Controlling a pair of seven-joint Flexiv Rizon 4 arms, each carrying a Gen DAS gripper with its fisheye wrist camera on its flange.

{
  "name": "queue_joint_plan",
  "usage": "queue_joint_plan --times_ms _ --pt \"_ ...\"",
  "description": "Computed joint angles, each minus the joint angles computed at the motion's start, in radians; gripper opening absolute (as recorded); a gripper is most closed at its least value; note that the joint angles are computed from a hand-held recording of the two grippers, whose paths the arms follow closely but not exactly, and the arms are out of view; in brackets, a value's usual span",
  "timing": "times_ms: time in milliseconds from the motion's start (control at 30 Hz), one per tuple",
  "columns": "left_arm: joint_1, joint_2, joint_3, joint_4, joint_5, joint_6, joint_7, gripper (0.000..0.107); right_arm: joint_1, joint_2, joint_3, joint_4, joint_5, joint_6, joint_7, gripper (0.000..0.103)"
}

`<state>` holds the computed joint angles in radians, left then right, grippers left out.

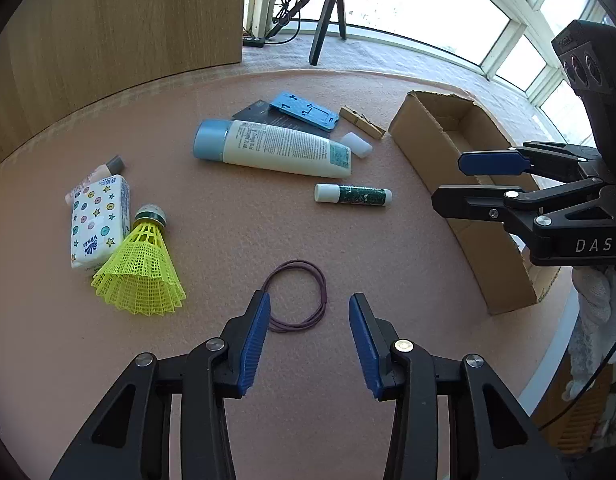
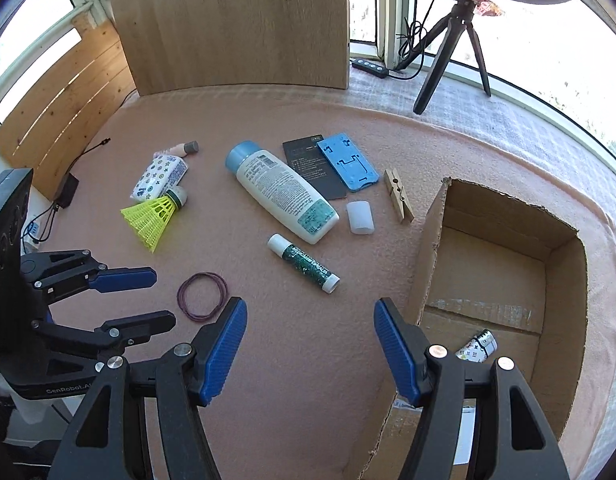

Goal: Organize objects
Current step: 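Move the left gripper over the purple cord while the right gripper withdraws, then close the right gripper on the green glue stick while the left gripper closes on the purple cord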

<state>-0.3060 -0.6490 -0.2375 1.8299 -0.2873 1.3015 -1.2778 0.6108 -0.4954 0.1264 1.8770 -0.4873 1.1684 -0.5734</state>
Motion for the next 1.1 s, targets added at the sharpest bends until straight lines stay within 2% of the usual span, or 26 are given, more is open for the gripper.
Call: queue_joint_plan --times_ms 200,500,767,1100 --pt "-0.019 -0.031 0.032 -0.044 0.022 -0.045 -0.008 0.036 -0.024 -0.061 0.044 -0.089 0.065 -0.071 -0.113 0.062" --pt "-0.068 -0.08 0.096 -0.134 0.09 -0.119 -0.053 0.027 -0.023 -0.142 0.058 -0.21 0.137 -0.186 -0.235 0.055" --pt "-0.085 -0.111 0.117 -0.179 0.131 -0.154 -0.078 0.019 -0.005 -0.193 0.037 -0.269 0.148 -0.245 -0.279 0.052" --pt "-0.069 -0.127 0.102 -0.191 0.125 -0.149 -0.087 0.004 -0.004 -0.231 0.036 -0.316 0.171 -0.283 -0.306 0.038"
